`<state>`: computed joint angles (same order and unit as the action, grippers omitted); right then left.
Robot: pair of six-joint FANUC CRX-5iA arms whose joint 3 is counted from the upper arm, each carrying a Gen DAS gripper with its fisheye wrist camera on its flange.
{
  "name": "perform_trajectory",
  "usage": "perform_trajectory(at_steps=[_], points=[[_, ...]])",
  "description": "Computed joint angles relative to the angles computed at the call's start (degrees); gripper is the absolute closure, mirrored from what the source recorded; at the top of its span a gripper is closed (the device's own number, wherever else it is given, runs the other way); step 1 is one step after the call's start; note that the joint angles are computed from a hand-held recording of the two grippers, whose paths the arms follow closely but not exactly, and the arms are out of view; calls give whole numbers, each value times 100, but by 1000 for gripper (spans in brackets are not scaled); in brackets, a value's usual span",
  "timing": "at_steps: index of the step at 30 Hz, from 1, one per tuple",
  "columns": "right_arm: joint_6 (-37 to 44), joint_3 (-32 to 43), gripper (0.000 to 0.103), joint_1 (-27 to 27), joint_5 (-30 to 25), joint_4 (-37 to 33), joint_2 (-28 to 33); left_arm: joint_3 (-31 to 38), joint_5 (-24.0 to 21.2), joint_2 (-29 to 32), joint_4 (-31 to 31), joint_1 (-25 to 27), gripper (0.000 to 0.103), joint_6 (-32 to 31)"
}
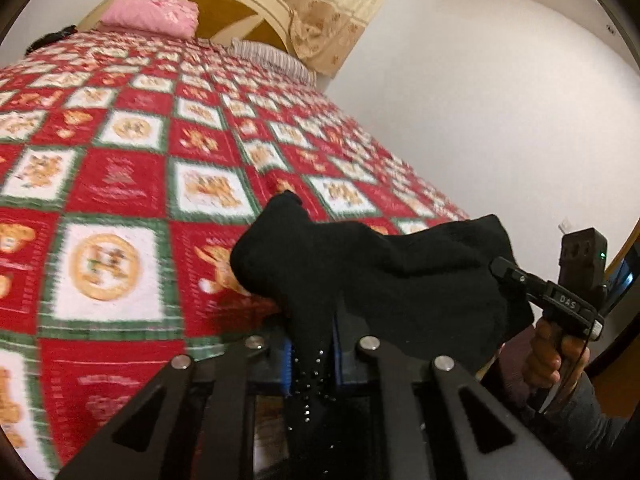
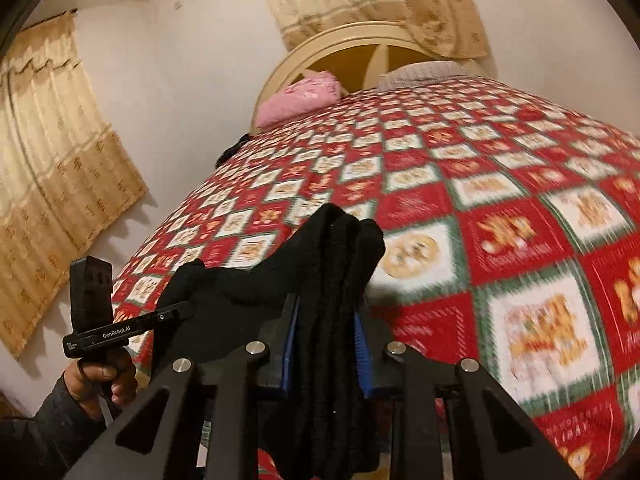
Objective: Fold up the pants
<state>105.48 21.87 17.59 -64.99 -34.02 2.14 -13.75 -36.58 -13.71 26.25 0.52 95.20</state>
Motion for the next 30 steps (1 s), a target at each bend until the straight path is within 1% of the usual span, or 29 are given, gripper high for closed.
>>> perform_trajectory(at_steps=[3,6,8,12,17,21,24,28,30], points=[[111,349,78,255,-141,94,230,-160,-14,-360,-77,244,88,58],[255,757,78,551,-285,63,539,-217,-189,-722,-414,558,88,291],[327,1045,78,790,-373,48,780,-211,-392,-978,-725,817,88,498],[346,1851,78,1294,-605,-28,1435,-106,-815,-1324,-1355,1257,88,885],[289,2604,78,1752,-785,-116,2066,-261,-1114,-1719,-1594,1823,88,1067],[136,3117,78,1973,-944,-144,2510,-439,-1294,-1913,-1684,2112,88,1167],[3,3378,78,2052,-1036,-135,2770,-520,-1406,-1926,-1779,2207,88,1231],[-196,3602,78,2071,-1170,-124,3022,-677,-1479,-1910,-1729,2359,88,1186],[-277,3660,78,2096,-1196,-52,3117,-633,-1521,-1840,-1875,2340,85,1253]])
